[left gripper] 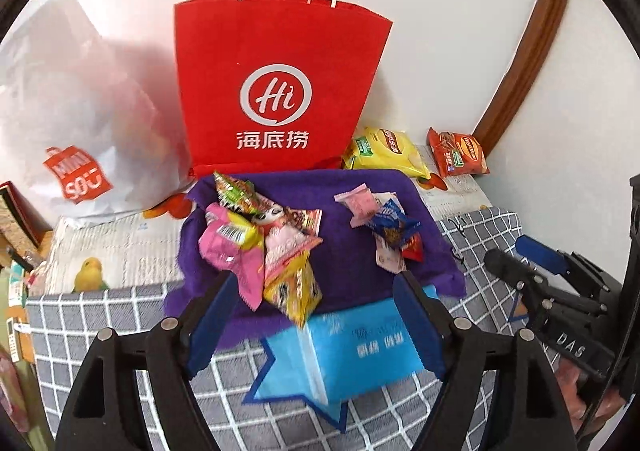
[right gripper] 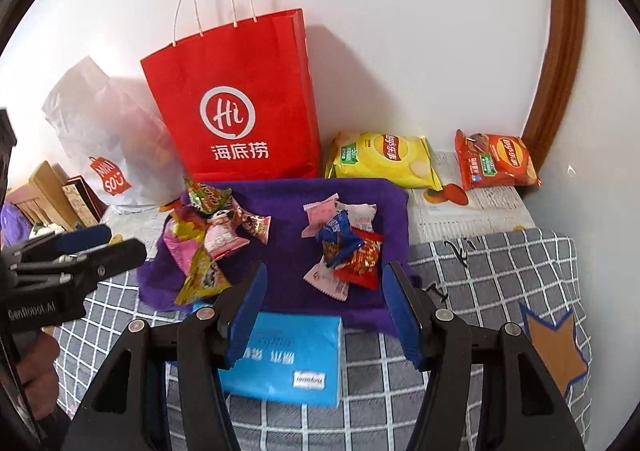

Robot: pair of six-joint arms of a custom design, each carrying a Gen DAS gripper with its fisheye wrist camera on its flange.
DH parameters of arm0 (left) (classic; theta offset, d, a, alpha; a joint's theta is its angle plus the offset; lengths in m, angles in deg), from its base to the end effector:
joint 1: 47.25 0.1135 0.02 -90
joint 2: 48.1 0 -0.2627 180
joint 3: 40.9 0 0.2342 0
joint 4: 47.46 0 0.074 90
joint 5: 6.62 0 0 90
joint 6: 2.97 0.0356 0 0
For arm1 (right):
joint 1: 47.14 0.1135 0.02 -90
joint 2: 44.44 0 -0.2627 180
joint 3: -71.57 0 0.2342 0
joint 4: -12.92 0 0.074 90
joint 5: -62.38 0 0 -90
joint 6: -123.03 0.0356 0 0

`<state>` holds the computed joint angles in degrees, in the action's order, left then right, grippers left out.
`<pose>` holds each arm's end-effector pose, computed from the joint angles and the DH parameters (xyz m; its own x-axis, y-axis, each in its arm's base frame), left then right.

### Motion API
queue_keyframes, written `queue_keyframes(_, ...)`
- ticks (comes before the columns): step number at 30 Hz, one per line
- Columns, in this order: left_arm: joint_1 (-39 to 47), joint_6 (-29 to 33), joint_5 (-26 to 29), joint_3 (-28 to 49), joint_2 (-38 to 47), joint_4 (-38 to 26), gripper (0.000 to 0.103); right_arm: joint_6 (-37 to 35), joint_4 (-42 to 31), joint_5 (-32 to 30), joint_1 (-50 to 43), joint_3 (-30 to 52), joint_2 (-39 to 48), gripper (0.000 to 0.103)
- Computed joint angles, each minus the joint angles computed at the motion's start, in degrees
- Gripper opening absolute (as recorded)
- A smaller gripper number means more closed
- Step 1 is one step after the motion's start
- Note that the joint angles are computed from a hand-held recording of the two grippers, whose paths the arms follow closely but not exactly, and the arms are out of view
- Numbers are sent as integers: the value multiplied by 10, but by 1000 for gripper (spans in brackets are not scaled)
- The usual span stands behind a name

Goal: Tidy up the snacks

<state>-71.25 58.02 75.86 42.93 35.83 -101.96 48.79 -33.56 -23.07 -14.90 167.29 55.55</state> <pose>0.2666 -0.1136 0.2852 -0.8132 -0.1642 -0.5583 -0.0691 0.9798 -0.1876 0.3131 0.1941 0.2700 -0.7633 -0.1613 -0.6256 -0.2930 0.9494 0.1127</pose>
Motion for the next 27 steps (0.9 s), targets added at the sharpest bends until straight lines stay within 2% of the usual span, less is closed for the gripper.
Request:
queue_keyframes(6, -68, -48, -64, -37, -70, -33, 84, 11, 0, 34, 26, -68, -80, 60)
queue_keyframes(13, -186, -147, -162, -55, -120, -87, 88, 18, -24, 76, 53, -140, -181, 64)
queue_keyframes(18, -283, -235, -233, -46, -129, -151, 89, 40, -28, 89, 65, -200, -265, 85)
queue_keyframes(23, -367, -336, -282, -44, -133, -206, 90, 54, -36, 128, 99, -249, -343, 96)
queue_keyframes(27, -435, -412, -317, -30, -121, -252, 90, 67, -56, 150, 124, -272, -390, 99)
